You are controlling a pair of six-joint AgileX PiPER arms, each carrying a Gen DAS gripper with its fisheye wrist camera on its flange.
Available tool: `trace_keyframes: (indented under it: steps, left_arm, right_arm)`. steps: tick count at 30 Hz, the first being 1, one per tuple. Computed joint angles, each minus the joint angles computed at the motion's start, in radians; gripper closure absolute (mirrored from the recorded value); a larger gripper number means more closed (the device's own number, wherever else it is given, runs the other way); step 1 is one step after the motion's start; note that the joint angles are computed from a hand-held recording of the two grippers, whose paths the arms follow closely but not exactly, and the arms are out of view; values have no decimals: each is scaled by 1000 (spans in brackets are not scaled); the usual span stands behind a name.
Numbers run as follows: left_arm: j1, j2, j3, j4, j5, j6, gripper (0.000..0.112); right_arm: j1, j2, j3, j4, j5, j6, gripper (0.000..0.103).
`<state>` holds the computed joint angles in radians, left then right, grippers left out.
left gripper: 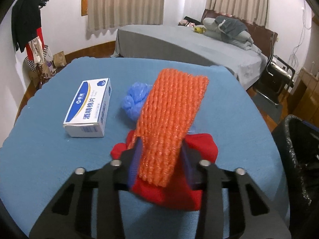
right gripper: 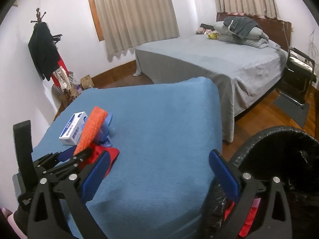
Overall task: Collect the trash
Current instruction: 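Return to the blanket and grasp the orange mesh pad with the left tool, then grasp the red cloth with the right tool while the left tool holds the orange pad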
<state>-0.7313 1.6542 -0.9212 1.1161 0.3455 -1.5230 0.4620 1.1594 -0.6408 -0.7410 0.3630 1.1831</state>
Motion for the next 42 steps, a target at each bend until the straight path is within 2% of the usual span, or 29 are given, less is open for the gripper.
trace_keyframes:
  steps: [7,12,16,24,31,35,42]
  left_arm:
    - [5,-85,48,49,-5,-65,98]
    - [-11,-142,68,55,17,-88,101]
    - [-45,-193,81,55,65,-104,101]
    - [-50,-288,150,59,151,-101,101]
    - [10,-339,209,48,159,-75,101]
    - [52,-362,235,31,147,-45,101]
    - [156,-383,275,12,81,2,101]
  right_arm:
    - [23,6,-14,-11,5,14,6]
    - [51,5,-24,-37,19,45,6]
    - [75,8,-39,-63,33,76,6]
    - [167,51,-74,-194,63,242,6]
    - [243,176,-127,-317,36,389,6]
    - [258,280,-181,-302,-3,400,6]
    - [277,437,-278,-236,-7,354,6]
